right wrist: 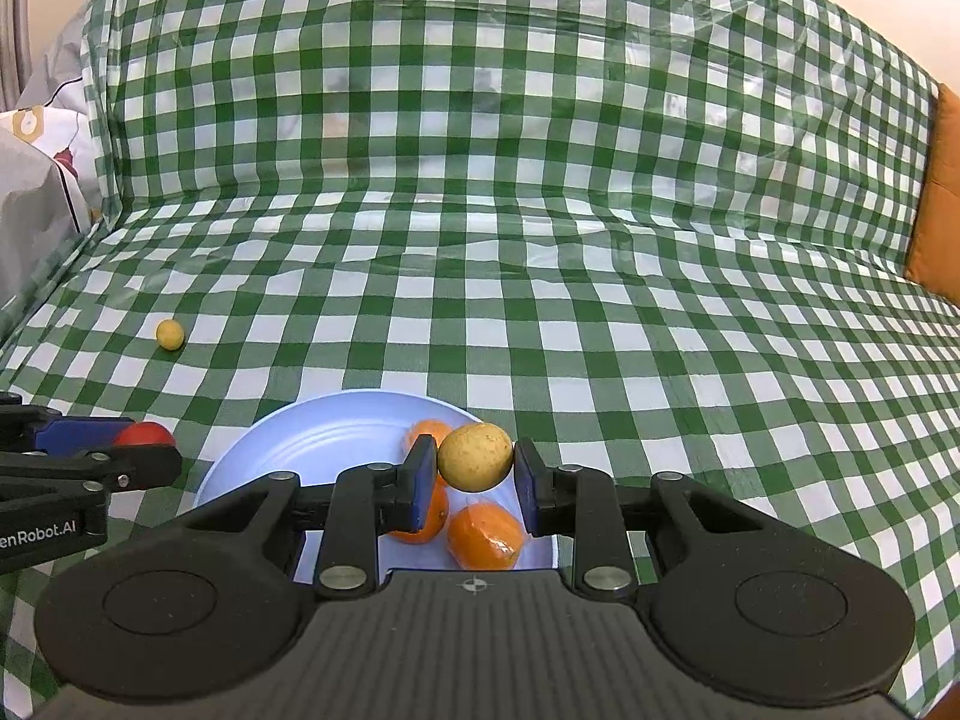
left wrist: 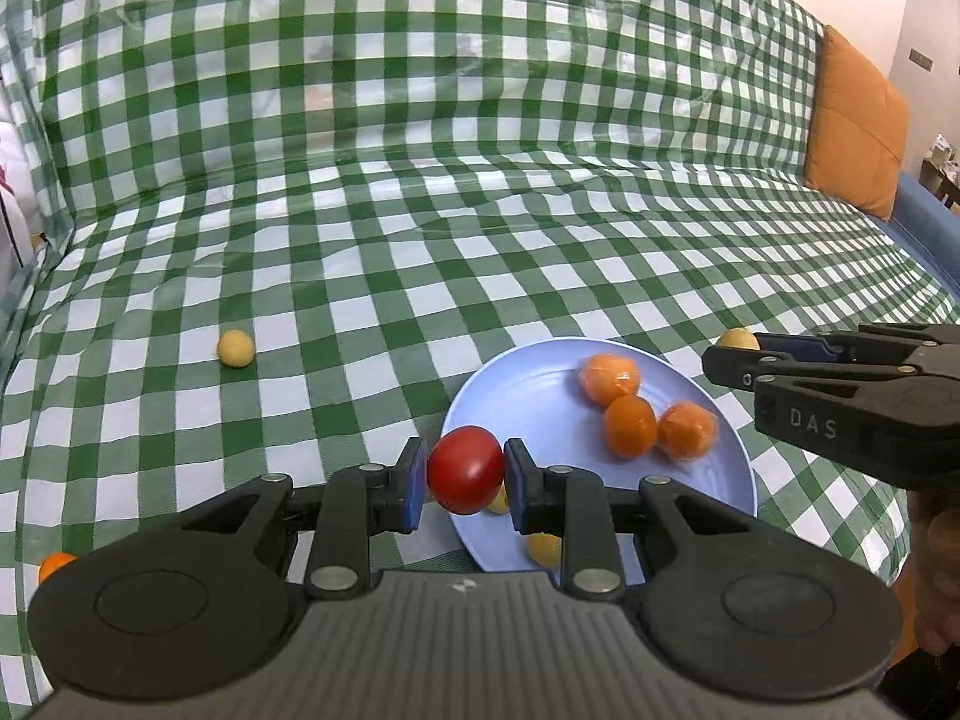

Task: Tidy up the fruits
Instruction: 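Carry the tomato in left tool to the plate while right tool carries the yellow plum, then open left tool dropping the tomato onto the plate while right tool releases the plum, then move both tools toward the loose mandarin and yellow plum beside the grey bag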

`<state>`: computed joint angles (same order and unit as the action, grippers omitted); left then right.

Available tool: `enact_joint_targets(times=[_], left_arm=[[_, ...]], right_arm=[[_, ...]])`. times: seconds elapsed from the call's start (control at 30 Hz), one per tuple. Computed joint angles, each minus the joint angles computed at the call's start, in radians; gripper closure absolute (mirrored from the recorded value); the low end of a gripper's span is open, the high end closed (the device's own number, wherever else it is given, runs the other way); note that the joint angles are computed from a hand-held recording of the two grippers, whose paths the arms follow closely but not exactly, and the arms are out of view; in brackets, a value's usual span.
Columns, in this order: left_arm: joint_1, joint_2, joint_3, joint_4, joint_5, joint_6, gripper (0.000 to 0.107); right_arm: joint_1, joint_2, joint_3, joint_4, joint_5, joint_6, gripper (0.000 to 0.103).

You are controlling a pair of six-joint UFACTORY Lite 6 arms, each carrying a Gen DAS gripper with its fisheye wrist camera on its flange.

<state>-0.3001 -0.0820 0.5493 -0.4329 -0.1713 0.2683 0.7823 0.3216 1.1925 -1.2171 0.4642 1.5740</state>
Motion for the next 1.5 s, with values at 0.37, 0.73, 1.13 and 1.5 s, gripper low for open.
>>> enact_joint_targets(times=[0.37, 0.73, 1.13, 1.5], left_arm=[[-0.050, 0.049, 0.027, -0.016, -0.024, 0.003, 0.077], [-0.088, 0.074, 0.043, -0.042, -0.036, 0.012, 0.077], [-0.089, 0.079, 0.049, 0.158, -0.036, -0.182, 0.074], [-0.042, -0.013, -0.006, 0.145, -0.029, -0.163, 0.070]], right_arm=[[-0.009, -0.004, -0.008, 0.048, -0.016, -0.066, 0.074], [-0.009, -0.001, -0.009, 0.077, -0.021, -0.109, 0.074], [-0.011, 0.010, 0.002, 0.118, -0.025, -0.154, 0.073], [0.010, 0.024, 0.033, 0.101, 0.017, -0.104, 0.060]])
